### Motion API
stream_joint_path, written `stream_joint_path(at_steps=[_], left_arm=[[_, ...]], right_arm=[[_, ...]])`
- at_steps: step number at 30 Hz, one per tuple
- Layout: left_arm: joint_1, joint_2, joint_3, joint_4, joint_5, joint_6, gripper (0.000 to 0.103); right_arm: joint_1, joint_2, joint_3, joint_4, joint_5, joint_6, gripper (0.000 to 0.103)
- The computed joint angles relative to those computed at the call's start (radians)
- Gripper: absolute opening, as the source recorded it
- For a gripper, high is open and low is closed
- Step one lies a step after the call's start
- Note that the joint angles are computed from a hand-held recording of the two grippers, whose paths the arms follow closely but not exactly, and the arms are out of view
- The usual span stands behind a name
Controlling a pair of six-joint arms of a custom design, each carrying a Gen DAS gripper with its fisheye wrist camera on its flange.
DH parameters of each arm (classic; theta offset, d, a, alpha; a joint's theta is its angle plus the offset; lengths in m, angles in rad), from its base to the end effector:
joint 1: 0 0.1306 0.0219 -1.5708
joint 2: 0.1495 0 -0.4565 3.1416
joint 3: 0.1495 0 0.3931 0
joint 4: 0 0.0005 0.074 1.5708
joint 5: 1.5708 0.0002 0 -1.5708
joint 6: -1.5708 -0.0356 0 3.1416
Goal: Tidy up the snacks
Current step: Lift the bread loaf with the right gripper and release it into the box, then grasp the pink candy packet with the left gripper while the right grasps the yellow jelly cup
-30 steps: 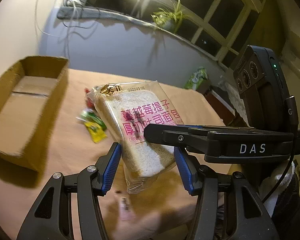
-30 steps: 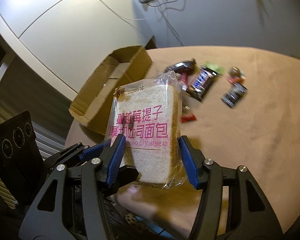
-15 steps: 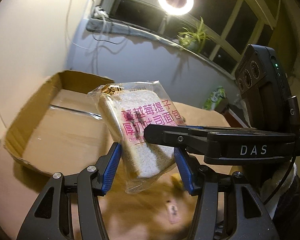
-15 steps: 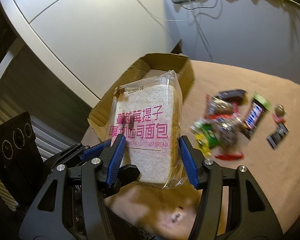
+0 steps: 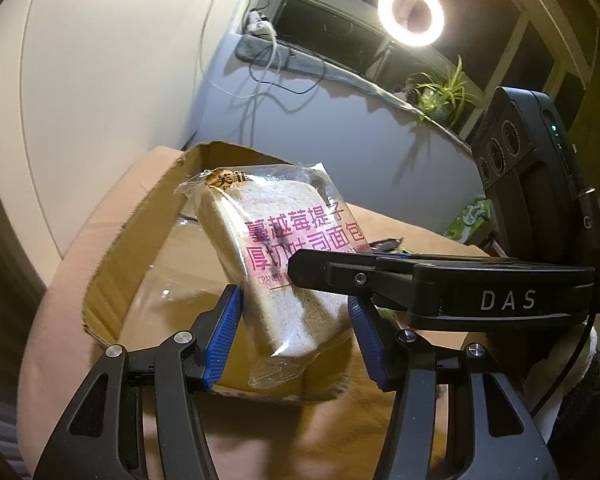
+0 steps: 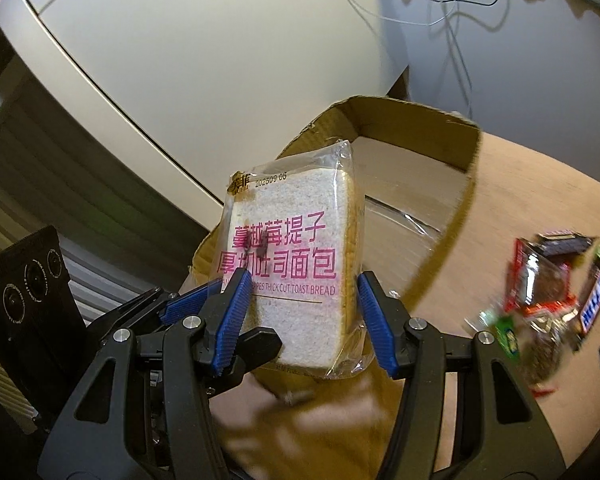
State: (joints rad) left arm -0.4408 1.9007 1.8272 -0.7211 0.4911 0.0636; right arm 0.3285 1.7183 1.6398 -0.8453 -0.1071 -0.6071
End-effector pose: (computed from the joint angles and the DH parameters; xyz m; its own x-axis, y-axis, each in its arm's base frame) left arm 0.6241 -0.3135 0.4314 -0.6870 0.2621 -0.6778 0.6327 0.6746 -0.3804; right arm 0.5793 0.2009 0.4489 -0.8381 0.3136 -0.4464 0.1173 0.9027 0.4139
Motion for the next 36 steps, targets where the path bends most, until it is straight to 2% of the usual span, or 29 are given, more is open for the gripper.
stream_joint_path(at_steps=[7, 11, 19, 27, 31, 36], left_arm=[[0.011, 0.019, 0.02, -0.012, -0.014, 0.0, 0.054], [0.015, 0.02, 0.016, -0.01, -0.036, 0.007, 0.051], [0.021, 0.003, -0.005, 0.009, -0.044, 0.023, 0.051], [0.009, -0.037, -0.044, 0.023, -0.051, 0.005, 0.051], [-0.003, -0.061, -0.076, 0.027, -0.049, -0.008, 0.051], [-0.028, -0.084, -0.11, 0.017, -0.044, -0.031, 0.051]], right_arm=[[-0.008, 0.053, 0.047, -0.013, -0.022, 0.022, 0.058], [-0.009, 0.066, 0.061, -0.032, 0.013, 0.02, 0.058], [-0.008, 0.027, 0.031, -0.033, 0.044, 0.018, 0.058], [0.0, -0.039, -0.022, -0.042, 0.101, 0.028, 0.058], [0.0, -0.101, -0.083, -0.052, 0.139, 0.026, 0.066], [-0.011, -0.165, -0.153, -0.077, 0.174, 0.011, 0.066]])
